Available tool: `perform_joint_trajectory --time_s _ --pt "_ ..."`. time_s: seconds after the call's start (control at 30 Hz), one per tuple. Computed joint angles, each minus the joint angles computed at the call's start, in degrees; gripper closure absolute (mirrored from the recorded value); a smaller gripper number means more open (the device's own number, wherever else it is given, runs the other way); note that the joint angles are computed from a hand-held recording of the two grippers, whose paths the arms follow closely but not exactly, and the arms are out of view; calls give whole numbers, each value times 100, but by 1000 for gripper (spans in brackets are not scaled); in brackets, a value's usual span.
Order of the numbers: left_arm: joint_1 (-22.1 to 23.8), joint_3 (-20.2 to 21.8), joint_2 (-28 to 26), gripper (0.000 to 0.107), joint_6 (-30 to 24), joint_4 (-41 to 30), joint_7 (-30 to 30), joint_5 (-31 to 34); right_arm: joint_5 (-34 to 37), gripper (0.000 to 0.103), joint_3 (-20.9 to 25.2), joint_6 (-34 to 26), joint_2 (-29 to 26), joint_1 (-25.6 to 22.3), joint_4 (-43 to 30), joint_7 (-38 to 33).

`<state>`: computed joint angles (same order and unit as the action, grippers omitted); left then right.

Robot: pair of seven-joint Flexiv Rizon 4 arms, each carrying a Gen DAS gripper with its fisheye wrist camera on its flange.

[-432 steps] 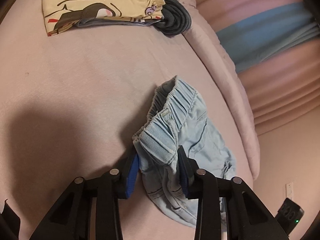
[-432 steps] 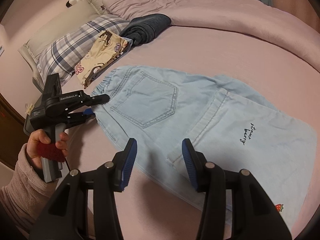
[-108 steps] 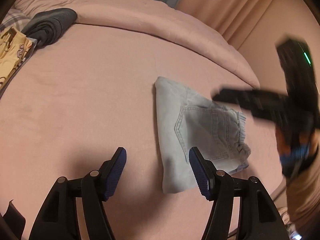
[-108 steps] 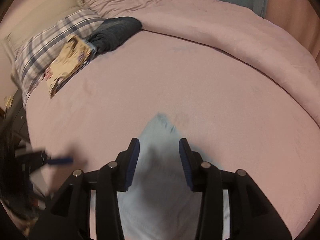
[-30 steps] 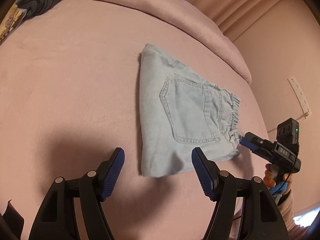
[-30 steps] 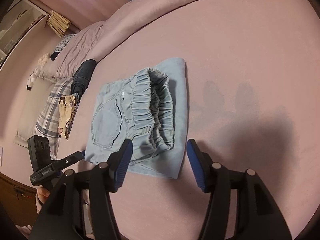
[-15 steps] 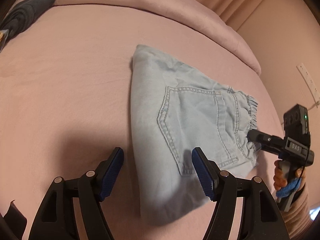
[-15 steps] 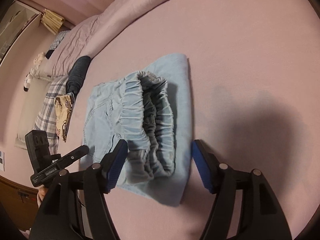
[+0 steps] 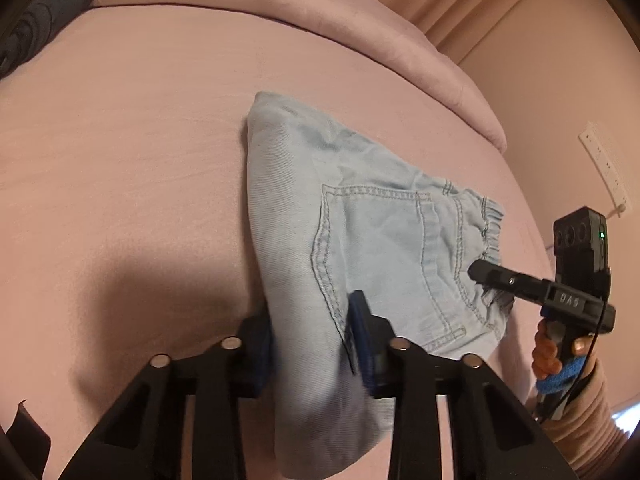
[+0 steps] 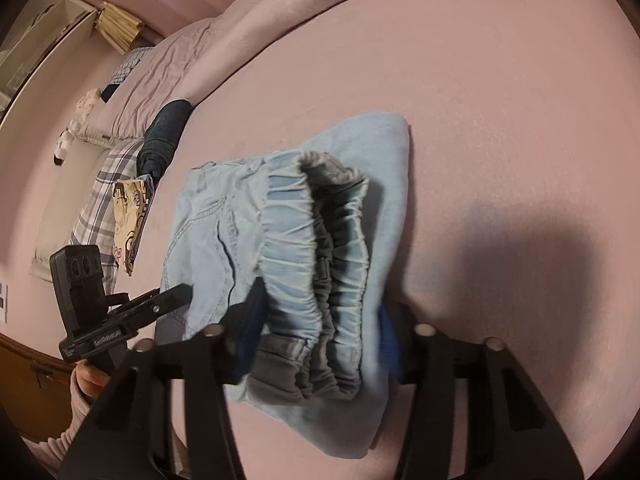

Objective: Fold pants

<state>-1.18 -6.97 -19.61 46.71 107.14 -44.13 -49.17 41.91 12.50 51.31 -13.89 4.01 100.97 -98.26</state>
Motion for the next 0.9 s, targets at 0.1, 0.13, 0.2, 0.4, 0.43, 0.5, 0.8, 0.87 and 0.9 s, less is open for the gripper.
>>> perform_joint_trajectory --time_s 0.1,0.13,0.2,0.4,0.43,0.5,0.8,0.87,0.9 --pt "-41 -41 84 88 135 78 213 -94 -234 67 4 254 65 130 105 37" --pt "-70 -42 125 90 218 120 277 -113 -302 68 5 334 90 167 140 78" --pt "-114 -39 186 91 332 163 320 -162 -392 70 15 498 136 212 202 82" --pt "-267 -31 409 93 779 255 597 -204 -610 74 59 952 338 344 353 26" --pt "-274 -27 450 93 822 274 652 -225 -653 74 66 1016 368 371 361 -6" --pt "-294 -16 549 93 937 301 788 -279 -734 74 62 1107 410 413 356 -33" --pt "-321 26 608 93 1175 40 938 -195 -1144 74 43 1458 426 574 160 -116" --pt "-321 17 578 93 1212 -55 916 -159 -1179 74 50 1491 373 571 48 -127" --pt "-316 15 564 93 1240 -103 922 -137 -1202 74 54 1506 344 568 -7 -136"
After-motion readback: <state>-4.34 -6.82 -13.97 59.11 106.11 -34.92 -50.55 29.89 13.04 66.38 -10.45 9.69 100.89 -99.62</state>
